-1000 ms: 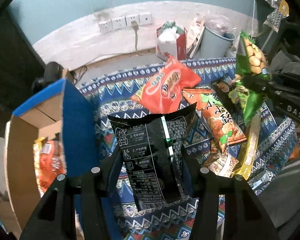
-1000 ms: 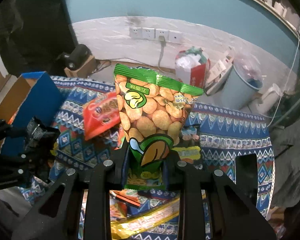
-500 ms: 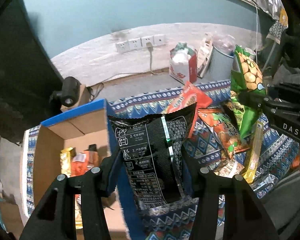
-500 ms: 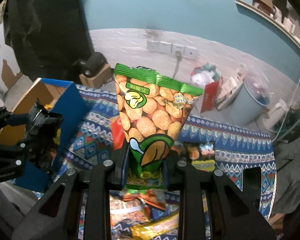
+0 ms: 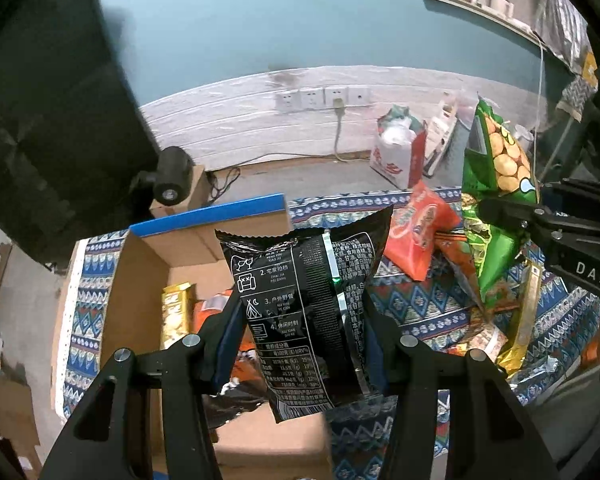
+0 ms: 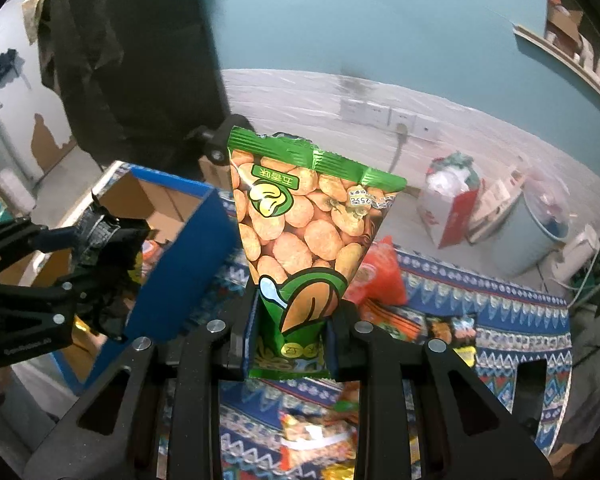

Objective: Organize snacks
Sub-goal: 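Carry the black bag and green peanut bag over the box with both tools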

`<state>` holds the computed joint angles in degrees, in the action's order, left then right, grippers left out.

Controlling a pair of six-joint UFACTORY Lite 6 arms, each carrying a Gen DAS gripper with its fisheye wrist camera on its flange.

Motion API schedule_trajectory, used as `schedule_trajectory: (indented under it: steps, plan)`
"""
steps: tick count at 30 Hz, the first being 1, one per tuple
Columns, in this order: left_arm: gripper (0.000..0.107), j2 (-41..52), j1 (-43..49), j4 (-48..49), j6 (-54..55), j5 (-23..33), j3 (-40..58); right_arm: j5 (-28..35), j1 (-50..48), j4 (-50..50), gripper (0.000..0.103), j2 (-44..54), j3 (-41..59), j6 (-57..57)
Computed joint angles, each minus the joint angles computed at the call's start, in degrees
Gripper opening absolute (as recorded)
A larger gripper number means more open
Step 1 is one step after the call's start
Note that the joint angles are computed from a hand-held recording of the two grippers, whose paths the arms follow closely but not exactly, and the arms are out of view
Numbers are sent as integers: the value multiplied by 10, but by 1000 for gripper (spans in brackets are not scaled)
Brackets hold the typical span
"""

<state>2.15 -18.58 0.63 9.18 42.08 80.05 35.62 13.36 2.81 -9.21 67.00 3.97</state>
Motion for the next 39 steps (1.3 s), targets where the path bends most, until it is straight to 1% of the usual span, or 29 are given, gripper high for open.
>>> schedule_trajectory:
  steps: [12,19,22,28,33,39]
  plan:
    - [54,-4,93,-46,65,0,-8,7,92,-51,25,103,117,92]
    - [54,21,164,-88,127,11,4,11,133,-64,25,168,187,118]
    - [54,37,189,-89,134,11,12,17,150,-71,25,201,221,129]
    - [54,59,228,-94,153,15,18,24,174,-56,25,263,288,131]
    - [54,75,246,-78,149,16,22,38,194,-27,25,313,345,118]
    - [54,90,266,-71,142,20,33,58,217,-21,25,362,402,117]
